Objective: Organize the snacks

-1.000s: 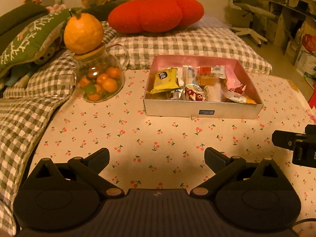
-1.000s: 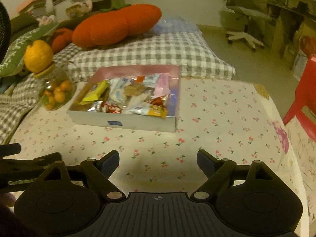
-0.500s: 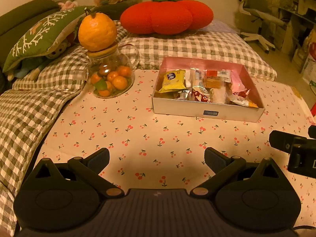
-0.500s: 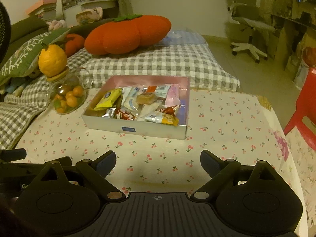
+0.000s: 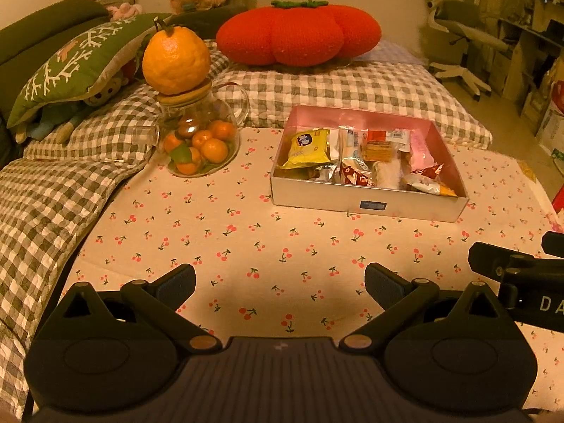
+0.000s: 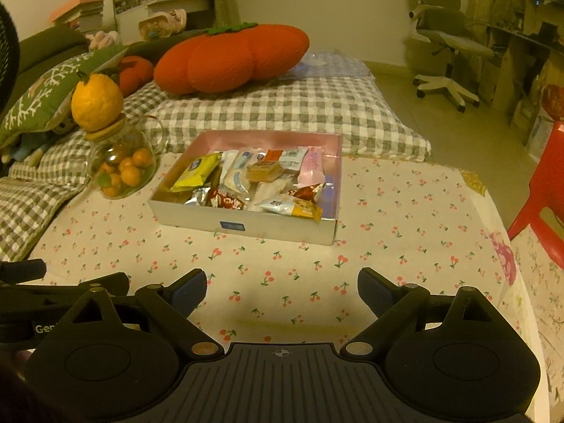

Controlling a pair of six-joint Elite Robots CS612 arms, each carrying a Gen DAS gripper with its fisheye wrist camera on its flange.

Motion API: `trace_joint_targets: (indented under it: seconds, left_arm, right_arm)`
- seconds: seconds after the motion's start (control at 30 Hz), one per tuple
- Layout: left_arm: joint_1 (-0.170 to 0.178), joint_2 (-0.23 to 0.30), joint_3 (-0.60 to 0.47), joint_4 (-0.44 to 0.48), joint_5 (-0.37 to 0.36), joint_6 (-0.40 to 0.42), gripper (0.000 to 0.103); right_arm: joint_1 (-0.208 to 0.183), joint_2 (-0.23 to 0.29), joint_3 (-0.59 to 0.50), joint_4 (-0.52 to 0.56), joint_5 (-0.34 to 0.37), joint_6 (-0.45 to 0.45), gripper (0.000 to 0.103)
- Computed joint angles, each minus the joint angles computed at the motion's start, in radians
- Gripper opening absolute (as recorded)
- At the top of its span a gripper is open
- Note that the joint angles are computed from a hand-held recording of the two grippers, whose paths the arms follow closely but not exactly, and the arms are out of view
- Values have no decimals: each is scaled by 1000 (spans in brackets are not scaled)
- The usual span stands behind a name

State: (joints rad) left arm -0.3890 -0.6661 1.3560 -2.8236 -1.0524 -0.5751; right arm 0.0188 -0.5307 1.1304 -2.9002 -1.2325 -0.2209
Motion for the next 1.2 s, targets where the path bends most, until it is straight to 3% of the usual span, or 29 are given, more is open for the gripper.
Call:
trace_joint_targets:
  seconds: [1.2]
  left_arm:
    - [0,-1,1,7,-9,-1,102]
  right_arm:
    - [1,1,-5,14,-2,3,95]
